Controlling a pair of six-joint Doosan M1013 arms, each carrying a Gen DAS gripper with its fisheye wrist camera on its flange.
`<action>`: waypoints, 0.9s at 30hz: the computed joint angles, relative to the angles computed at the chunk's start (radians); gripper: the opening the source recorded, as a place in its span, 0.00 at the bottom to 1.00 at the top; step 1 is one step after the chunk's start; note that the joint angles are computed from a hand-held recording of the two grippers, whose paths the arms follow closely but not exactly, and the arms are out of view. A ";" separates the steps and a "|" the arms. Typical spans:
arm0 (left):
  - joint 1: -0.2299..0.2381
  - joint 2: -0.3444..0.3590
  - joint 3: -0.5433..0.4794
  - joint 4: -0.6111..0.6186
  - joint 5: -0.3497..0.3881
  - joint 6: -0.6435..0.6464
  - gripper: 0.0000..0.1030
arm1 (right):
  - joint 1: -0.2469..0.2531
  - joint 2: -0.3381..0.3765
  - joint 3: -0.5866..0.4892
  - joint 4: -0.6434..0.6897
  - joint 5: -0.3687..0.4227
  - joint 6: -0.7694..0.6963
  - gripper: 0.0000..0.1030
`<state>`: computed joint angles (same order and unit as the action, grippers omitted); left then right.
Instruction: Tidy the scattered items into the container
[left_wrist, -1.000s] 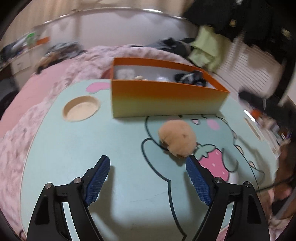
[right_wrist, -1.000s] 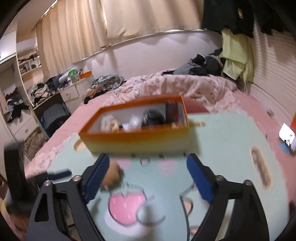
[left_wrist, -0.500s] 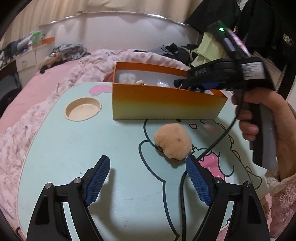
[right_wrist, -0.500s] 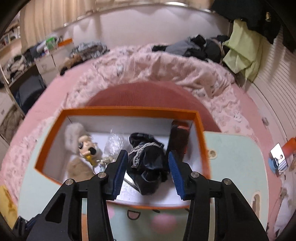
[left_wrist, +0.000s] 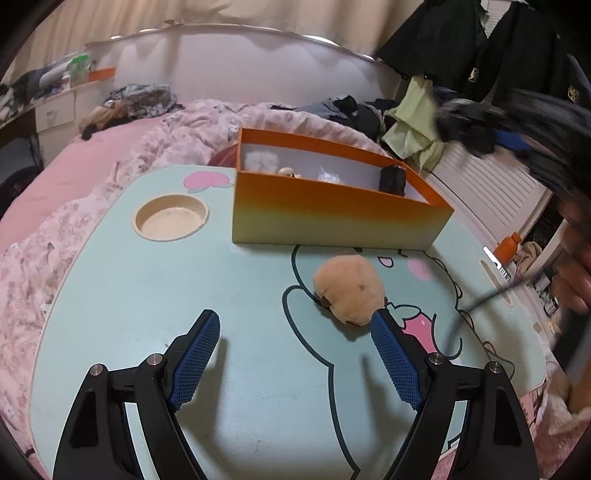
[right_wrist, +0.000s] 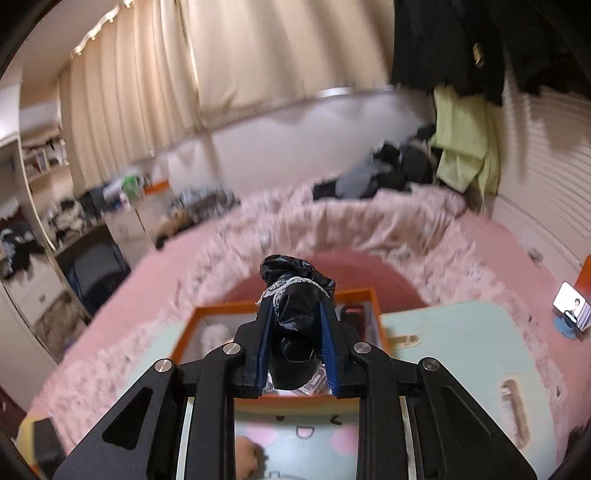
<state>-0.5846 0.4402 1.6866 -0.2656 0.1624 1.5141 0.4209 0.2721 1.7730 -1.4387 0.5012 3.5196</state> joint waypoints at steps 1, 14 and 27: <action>0.003 0.000 -0.001 -0.008 -0.002 0.004 0.81 | 0.006 -0.015 0.021 -0.023 0.002 0.025 0.25; 0.021 0.004 -0.016 0.098 0.002 -0.122 0.81 | -0.043 0.009 0.122 0.387 -0.281 -0.181 0.31; 0.016 -0.001 -0.062 0.401 0.029 -0.383 0.81 | 0.070 -0.015 0.155 0.170 0.067 -0.061 0.68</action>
<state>-0.5683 0.4395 1.6249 0.1358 0.1914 1.1309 0.4913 0.2567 1.9285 -1.2689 0.5681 3.4585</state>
